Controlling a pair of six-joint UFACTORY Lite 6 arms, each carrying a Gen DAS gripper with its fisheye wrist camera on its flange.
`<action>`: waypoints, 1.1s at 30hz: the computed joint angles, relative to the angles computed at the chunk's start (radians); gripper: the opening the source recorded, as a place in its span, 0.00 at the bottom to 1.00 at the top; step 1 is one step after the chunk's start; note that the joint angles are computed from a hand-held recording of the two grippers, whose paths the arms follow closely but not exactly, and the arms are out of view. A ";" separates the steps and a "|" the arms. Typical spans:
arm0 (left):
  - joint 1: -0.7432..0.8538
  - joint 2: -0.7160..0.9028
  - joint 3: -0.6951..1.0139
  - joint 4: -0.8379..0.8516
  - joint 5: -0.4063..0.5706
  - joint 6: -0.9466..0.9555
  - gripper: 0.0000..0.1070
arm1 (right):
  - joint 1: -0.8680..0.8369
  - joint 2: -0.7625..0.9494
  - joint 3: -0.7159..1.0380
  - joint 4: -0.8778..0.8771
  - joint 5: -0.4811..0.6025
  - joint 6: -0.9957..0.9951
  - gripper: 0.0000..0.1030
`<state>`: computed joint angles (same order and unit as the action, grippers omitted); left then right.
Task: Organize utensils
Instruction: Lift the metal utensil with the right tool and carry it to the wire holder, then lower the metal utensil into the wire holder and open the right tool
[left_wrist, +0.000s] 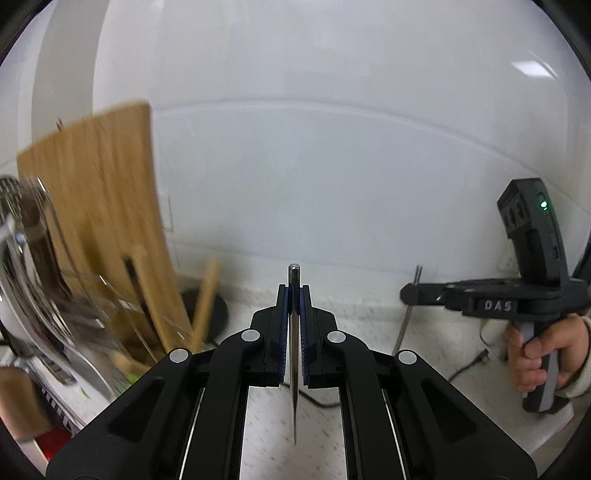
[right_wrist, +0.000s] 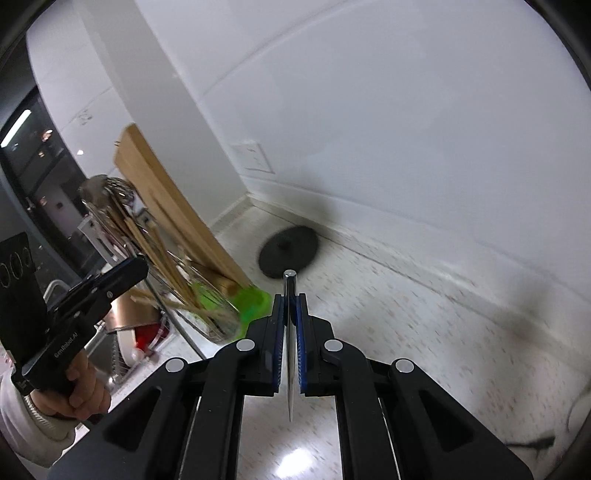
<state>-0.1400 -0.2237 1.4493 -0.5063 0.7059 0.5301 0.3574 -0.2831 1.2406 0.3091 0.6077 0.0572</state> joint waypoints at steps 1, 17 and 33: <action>0.027 0.016 0.039 -0.026 0.014 0.032 0.05 | 0.020 0.027 0.041 -0.019 0.000 0.020 0.03; 0.341 0.234 0.408 -0.355 0.183 0.340 0.05 | 0.224 0.478 0.714 -0.219 0.054 0.211 0.03; 0.374 0.235 0.286 -0.488 0.129 0.536 0.05 | 0.284 0.633 0.833 -0.313 -0.046 0.301 0.03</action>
<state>0.2340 0.0109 1.7355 -0.9945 0.8347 1.0664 0.6413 0.3498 2.0740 -0.0039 0.5613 0.3579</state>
